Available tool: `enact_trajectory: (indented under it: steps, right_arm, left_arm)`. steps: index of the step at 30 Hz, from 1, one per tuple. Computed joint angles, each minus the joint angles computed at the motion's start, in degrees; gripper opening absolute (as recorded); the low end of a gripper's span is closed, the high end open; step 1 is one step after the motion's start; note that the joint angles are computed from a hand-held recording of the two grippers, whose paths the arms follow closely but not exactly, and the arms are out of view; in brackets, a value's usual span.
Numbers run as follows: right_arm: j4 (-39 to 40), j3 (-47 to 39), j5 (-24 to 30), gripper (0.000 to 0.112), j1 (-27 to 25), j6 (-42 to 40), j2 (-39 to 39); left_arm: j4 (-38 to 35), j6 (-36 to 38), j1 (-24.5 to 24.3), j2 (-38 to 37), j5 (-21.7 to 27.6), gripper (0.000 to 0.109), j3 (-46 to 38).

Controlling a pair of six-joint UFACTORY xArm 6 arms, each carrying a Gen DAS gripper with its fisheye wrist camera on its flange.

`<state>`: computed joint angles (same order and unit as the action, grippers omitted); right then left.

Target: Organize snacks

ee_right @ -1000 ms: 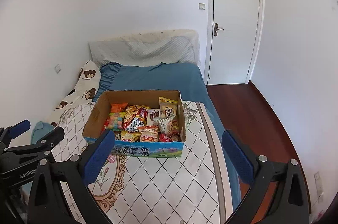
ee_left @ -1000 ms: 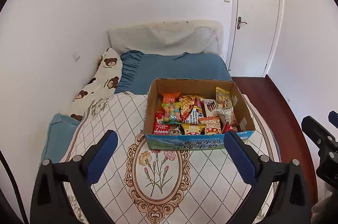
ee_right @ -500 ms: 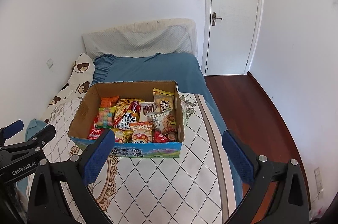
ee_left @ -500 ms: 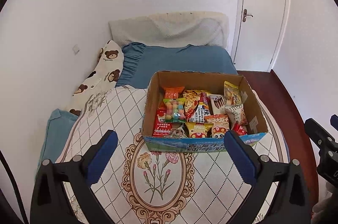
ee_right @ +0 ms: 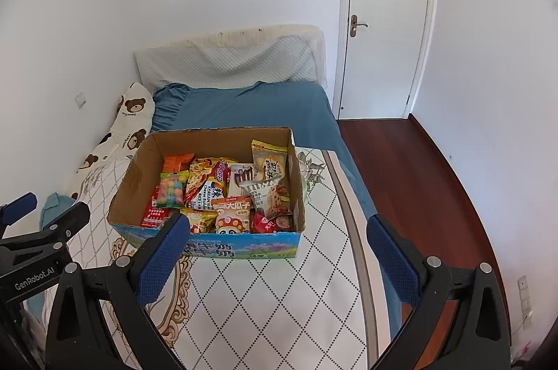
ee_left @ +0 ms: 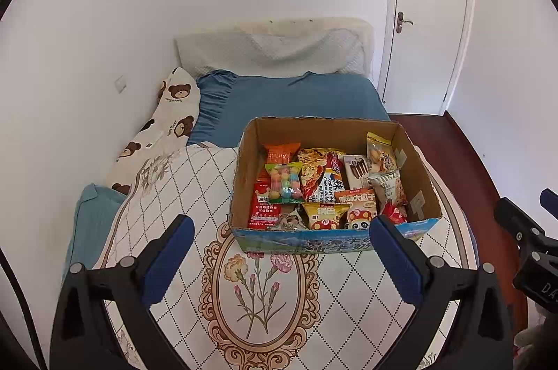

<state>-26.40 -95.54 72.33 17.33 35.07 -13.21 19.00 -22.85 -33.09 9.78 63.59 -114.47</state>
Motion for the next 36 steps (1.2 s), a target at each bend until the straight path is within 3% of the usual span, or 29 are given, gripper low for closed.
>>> enact_trajectory:
  steps: [36]
  right_arm:
    - [0.21, 0.13, 0.83, 0.103, -0.13, 0.55, -0.11]
  left_arm:
    - [-0.97, 1.29, -0.35, 0.63, -0.56, 0.103, -0.82]
